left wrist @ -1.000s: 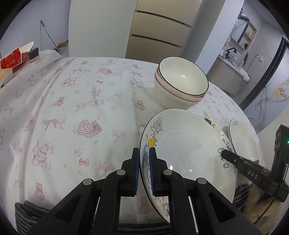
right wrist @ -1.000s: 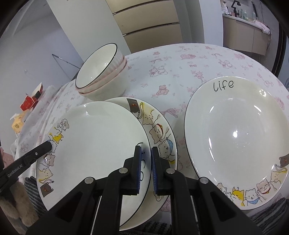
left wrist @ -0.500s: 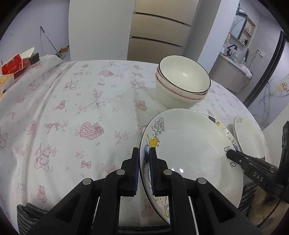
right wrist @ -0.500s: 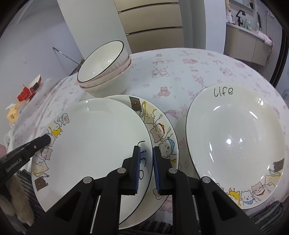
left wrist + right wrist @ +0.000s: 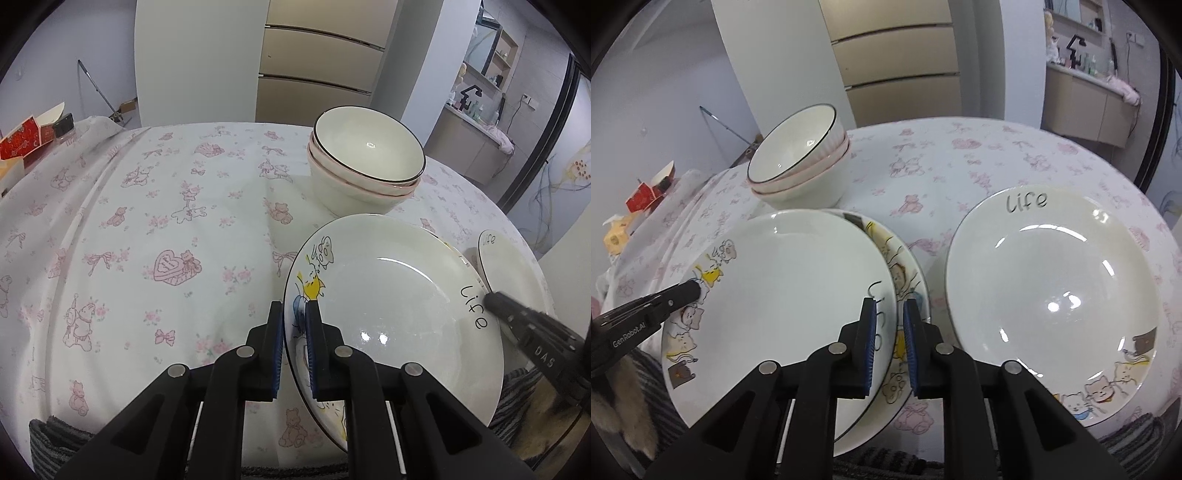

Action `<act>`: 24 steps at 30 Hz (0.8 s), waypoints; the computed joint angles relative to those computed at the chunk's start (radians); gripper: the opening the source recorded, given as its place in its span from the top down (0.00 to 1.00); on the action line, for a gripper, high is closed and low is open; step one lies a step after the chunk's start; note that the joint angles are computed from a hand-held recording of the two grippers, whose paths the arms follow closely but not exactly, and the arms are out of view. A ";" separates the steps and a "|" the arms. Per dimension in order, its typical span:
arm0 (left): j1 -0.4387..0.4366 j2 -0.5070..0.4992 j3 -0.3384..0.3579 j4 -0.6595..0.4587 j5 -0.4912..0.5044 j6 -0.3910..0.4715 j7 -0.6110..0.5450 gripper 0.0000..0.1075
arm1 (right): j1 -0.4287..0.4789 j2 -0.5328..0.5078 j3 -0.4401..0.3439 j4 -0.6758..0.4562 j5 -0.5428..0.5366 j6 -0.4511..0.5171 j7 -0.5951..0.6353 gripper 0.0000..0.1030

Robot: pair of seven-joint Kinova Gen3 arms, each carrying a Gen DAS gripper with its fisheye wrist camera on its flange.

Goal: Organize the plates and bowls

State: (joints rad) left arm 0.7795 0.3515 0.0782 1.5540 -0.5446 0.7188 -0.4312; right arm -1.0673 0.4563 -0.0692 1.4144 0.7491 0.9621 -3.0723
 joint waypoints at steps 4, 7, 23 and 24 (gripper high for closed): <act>0.007 0.004 -0.002 -0.006 -0.009 0.011 0.006 0.90 | -0.062 0.009 0.027 -0.010 0.095 0.100 -0.066 0.80; 0.010 0.007 -0.004 -0.009 -0.012 0.015 0.013 0.90 | -0.021 -0.011 0.001 0.023 0.079 0.049 -0.073 0.72; 0.008 0.034 0.000 -0.011 -0.002 -0.020 -0.044 0.86 | 0.008 -0.028 -0.014 0.057 0.055 -0.006 -0.078 0.72; 0.035 0.044 -0.014 -0.027 -0.027 0.006 -0.036 0.86 | 0.008 -0.029 -0.014 0.059 0.055 -0.007 -0.080 0.72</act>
